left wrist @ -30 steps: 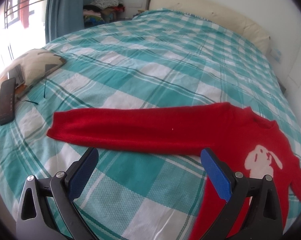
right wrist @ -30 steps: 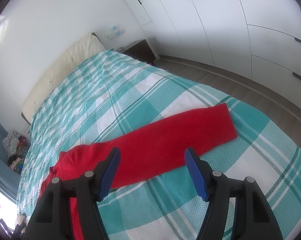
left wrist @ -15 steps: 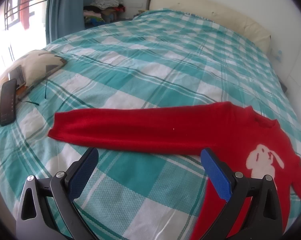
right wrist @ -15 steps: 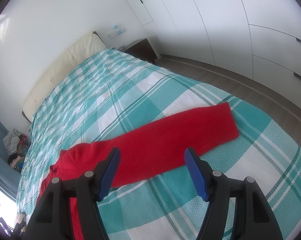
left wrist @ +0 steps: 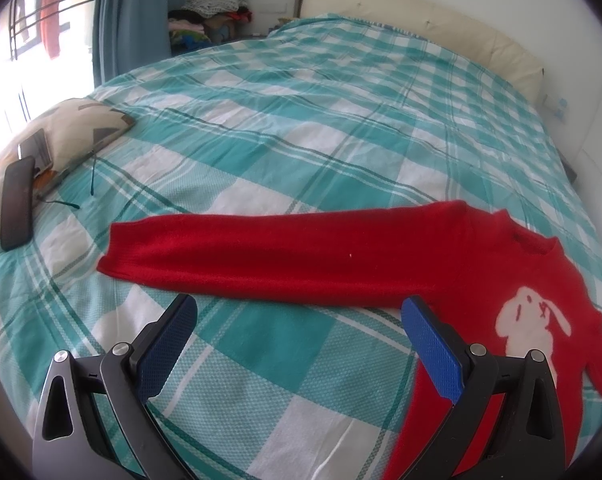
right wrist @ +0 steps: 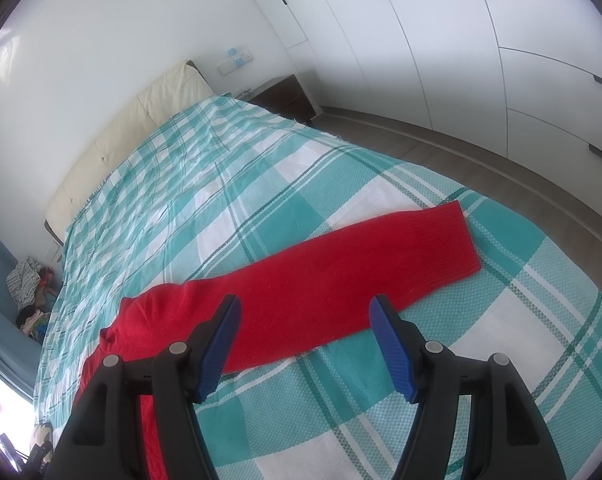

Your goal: Fold small clothes

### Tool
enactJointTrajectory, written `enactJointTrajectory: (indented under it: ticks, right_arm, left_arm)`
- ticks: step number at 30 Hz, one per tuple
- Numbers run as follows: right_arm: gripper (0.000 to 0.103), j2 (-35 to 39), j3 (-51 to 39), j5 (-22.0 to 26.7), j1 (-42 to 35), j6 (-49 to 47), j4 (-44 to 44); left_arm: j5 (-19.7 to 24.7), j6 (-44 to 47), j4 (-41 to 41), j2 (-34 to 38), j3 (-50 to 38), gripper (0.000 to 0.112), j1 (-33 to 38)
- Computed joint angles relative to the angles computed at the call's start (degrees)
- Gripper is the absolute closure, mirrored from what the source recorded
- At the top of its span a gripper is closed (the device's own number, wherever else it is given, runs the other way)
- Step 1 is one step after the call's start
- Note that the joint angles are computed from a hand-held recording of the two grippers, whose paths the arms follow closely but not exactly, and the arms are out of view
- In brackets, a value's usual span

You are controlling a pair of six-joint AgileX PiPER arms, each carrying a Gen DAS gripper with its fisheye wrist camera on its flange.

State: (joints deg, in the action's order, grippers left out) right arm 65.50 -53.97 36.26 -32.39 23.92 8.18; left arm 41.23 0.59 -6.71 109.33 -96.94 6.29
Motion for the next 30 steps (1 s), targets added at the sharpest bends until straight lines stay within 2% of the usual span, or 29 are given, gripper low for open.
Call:
enactJointTrajectory:
  ticks: [30]
  right_arm:
    - [0.037, 0.1, 0.0, 0.0, 0.1, 0.1, -0.1]
  left_arm:
    - [-0.3, 0.4, 0.0, 0.0, 0.5, 0.01, 0.1]
